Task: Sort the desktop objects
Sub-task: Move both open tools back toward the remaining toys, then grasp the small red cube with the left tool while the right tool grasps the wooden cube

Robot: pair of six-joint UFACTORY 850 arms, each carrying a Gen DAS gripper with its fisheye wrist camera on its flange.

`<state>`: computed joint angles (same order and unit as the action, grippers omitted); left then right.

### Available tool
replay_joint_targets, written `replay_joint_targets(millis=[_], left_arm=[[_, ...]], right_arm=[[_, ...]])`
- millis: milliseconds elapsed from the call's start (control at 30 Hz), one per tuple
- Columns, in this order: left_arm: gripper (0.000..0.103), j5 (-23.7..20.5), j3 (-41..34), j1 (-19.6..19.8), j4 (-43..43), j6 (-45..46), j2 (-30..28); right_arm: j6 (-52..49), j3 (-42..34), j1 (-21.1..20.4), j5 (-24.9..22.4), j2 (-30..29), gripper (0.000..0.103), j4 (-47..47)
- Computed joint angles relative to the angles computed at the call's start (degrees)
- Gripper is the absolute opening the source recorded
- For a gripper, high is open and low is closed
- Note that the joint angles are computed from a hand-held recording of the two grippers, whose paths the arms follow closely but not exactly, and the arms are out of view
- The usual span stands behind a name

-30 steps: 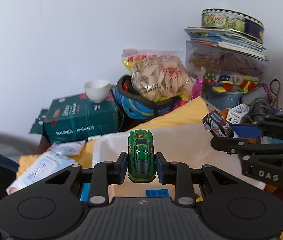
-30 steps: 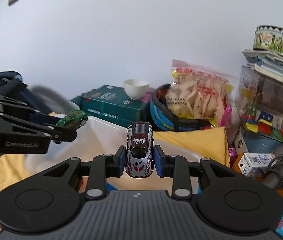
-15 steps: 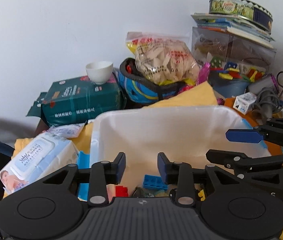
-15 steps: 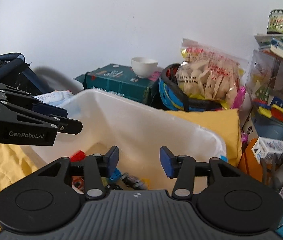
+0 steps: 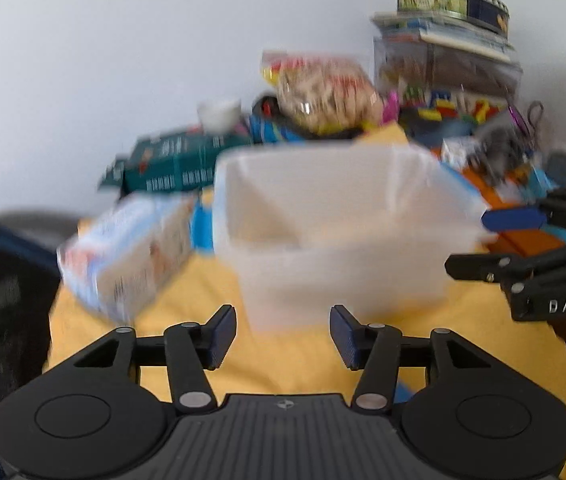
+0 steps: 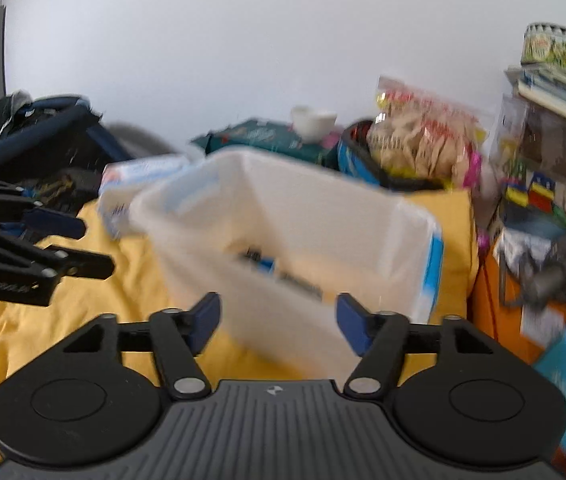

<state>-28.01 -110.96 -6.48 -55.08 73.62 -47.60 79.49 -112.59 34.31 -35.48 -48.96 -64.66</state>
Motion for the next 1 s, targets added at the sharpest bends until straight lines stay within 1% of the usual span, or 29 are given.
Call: replay_joint_targets(millis=[100,167,333,500,567,633,700,767,833,933,1000], left_arm=[[0.056,-0.9,6.2,0.7,0.5,-0.1,2.9],[0.056,-0.7,9.5,0.9,1.9,-0.6,4.3],[0.056,-0.9,16.3,1.5,3.1,0.4,7.6],[0.056,-2.6,20.4,1.6,3.7,0.9,9.4],[0.056,-3.8,21.6,1.4,4.5,0.8,9.9],[0.056,-4.0,22.7,1.2,5.4,1.0,10.2],[0.056,-4.4,23.7,1.1,6.0,0.9,10.6],[0.056,-5.2,24.6,1.1,6.1,1.2,11.0],[0.056,-5.0,25.3,0.9,6.5,1.8,11.3],[0.056,-4.5,25.9,0.8,6.4,2.3,11.5],[0.056,-4.5,25.7,0.9,6.7,1.3,11.3]], right_arm=[[-0.5,4.3,1.0,0.6,1.9,0.071,2.1],[-1.0,6.7,1.7,0.3,2.8,0.071,3.7],[-0.8,11.9,2.5,0.5,5.0,0.071,7.8],[-0.4,15.1,3.5,1.1,6.3,0.070,10.4],[-3.0,14.9,3.8,1.2,6.0,0.069,13.5],[-4.8,15.0,4.3,1.4,5.9,0.069,15.4],[-7.6,14.8,4.8,1.8,5.8,0.067,17.6],[-12.4,15.4,5.0,3.6,6.6,0.057,20.8],[-19.5,16.1,5.1,5.3,7.5,0.052,25.8],[-32.7,16.1,5.6,6.5,8.0,0.050,36.2],[-36.4,16.2,5.8,7.1,7.8,0.050,39.9]])
